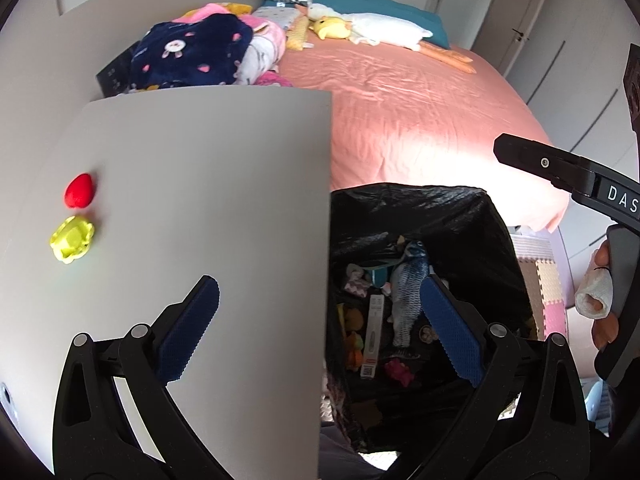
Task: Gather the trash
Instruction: 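Move both open tools back over the table toward the heart and rattle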
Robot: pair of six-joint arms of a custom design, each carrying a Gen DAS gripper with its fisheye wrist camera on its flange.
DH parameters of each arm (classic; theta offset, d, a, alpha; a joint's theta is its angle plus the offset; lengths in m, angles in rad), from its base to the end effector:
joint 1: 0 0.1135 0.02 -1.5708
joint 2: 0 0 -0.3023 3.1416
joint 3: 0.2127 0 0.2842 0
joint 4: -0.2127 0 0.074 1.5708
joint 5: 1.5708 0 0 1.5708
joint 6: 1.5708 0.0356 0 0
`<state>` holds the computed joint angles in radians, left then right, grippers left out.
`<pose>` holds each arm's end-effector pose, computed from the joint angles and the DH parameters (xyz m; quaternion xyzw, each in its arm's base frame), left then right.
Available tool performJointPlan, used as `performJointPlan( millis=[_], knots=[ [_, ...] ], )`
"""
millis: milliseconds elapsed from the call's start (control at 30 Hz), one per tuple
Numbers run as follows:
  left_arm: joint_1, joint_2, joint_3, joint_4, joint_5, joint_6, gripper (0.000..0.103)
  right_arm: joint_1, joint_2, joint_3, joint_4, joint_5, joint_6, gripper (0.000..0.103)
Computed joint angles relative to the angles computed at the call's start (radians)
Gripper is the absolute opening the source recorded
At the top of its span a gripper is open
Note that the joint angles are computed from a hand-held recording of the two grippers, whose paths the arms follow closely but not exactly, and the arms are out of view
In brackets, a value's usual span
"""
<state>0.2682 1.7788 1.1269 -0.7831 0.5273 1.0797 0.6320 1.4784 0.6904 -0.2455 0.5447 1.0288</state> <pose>0.3459 0.0765 0.1846 0.3964 0.8780 -0.1623 0.2134 0.2401 0.1529 0.1702 0.2530 0.8963 0.0138 0.3639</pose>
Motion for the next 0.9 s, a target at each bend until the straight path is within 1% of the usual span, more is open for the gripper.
performJointPlan(
  millis=[367, 600, 900],
  knots=[
    [0.083, 0.072, 0.082, 0.002, -0.015, -0.02, 0.097, 0.01, 0.155, 0.14, 0.065, -0.05, -0.095, 0.084],
    [0.124, 0.134, 0.156, 0.005, -0.024, -0.084, 0.097, 0.018, 0.247, 0.234, 0.104, -0.068, -0.159, 0.084],
    [0.157, 0.236, 0.286, 0.002, -0.038, -0.18, 0.097, 0.013, 0.384, 0.375, 0.124, -0.109, -0.206, 0.084]
  ],
)
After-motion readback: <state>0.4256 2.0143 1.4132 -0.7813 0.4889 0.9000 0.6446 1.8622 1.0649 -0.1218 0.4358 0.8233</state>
